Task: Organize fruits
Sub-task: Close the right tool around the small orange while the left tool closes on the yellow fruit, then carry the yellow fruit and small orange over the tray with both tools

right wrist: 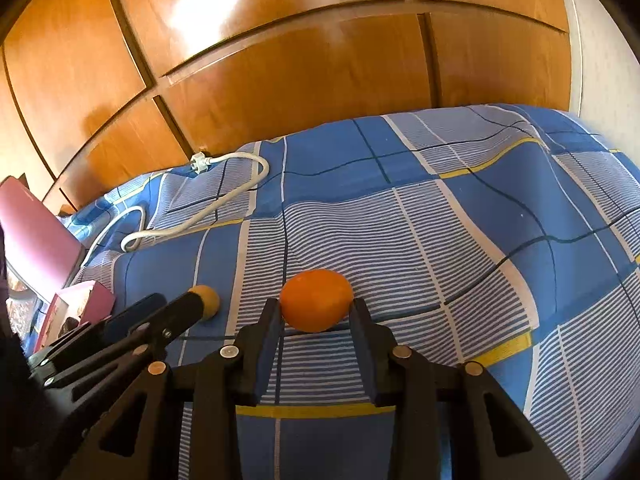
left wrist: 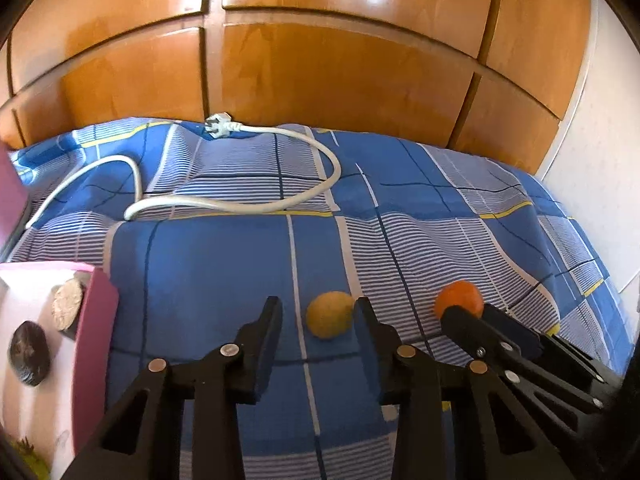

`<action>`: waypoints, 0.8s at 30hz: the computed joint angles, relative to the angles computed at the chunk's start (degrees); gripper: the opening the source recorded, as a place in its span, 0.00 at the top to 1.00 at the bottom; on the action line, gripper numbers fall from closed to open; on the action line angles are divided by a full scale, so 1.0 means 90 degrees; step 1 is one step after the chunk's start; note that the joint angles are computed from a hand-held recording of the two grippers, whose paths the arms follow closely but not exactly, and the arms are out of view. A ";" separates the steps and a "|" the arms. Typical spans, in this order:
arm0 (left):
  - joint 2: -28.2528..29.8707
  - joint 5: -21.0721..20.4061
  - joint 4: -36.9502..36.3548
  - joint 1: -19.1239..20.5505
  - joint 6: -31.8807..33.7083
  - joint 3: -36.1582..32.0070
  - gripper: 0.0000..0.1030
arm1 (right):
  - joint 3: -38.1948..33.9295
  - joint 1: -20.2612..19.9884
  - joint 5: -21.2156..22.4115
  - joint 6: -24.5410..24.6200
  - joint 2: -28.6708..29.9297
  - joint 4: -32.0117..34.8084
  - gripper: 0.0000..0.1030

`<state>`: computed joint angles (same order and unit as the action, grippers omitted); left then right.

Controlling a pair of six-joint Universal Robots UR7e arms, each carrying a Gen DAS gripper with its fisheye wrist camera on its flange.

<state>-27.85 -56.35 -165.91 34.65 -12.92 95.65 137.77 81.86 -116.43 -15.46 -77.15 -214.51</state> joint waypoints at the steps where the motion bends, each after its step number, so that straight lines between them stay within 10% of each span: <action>1: 0.0021 -0.0081 0.0025 0.0030 0.0011 -0.0054 0.64 | 0.0004 -0.0007 0.0001 0.0012 -0.0004 -0.0013 0.65; 13: 0.0221 -0.0014 0.0380 0.0081 -0.0096 -0.0352 0.76 | 0.0039 -0.0098 0.0090 0.0126 -0.0071 0.0024 0.65; 24: -0.0901 0.0389 -0.0087 -0.0448 -0.1289 0.1590 0.76 | 0.0220 -0.0087 0.0380 0.0101 -0.0345 0.0504 0.66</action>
<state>-35.97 -52.84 -166.69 30.62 -24.52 109.96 139.75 81.07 -113.01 -14.55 -80.25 -209.97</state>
